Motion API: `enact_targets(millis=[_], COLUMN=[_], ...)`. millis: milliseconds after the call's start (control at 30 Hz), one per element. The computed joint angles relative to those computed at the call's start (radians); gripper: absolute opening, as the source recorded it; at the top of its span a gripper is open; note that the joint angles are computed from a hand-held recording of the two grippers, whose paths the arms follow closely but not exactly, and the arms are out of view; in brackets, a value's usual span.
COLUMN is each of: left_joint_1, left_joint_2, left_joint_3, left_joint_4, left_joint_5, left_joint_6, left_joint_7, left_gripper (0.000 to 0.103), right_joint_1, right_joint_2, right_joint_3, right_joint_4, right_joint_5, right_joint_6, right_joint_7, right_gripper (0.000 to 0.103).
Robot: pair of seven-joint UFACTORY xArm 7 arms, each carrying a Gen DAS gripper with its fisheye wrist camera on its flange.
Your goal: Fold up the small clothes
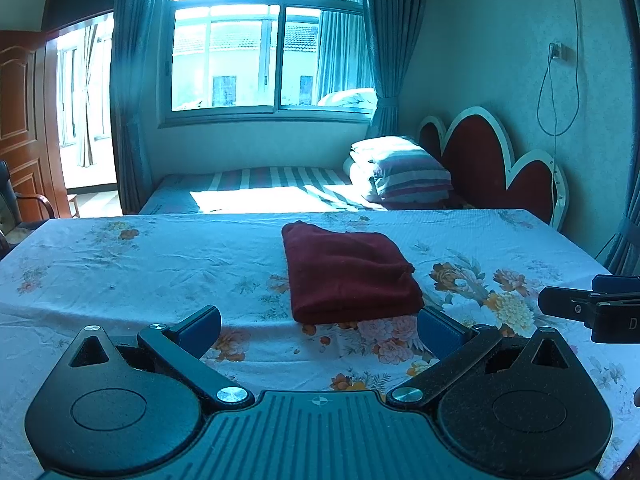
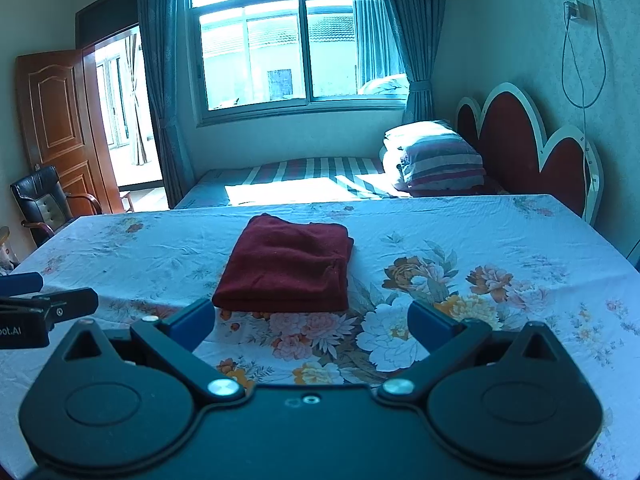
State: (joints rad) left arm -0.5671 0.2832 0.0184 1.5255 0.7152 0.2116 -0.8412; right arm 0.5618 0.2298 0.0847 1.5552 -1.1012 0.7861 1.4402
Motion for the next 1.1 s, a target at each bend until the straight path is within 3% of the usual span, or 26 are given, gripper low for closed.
enact_targets(millis=[1100], left_joint_1=[-0.001], left_joint_2=[0.006], left_joint_3=[0.008], left_joint_4=[-0.011], left_joint_5=[-0.025], left_joint_6=[-0.031], left_joint_7=[0.03], left_gripper=[0.103], right_joint_1=[0.011], right_joint_2=[0.023], right_joint_3=[-0.013], right_joint_4=[0.025], right_joint_5=[0.018], right_joint_6=[0.007], right_joint_7=[-0.013], right_gripper=[0.103])
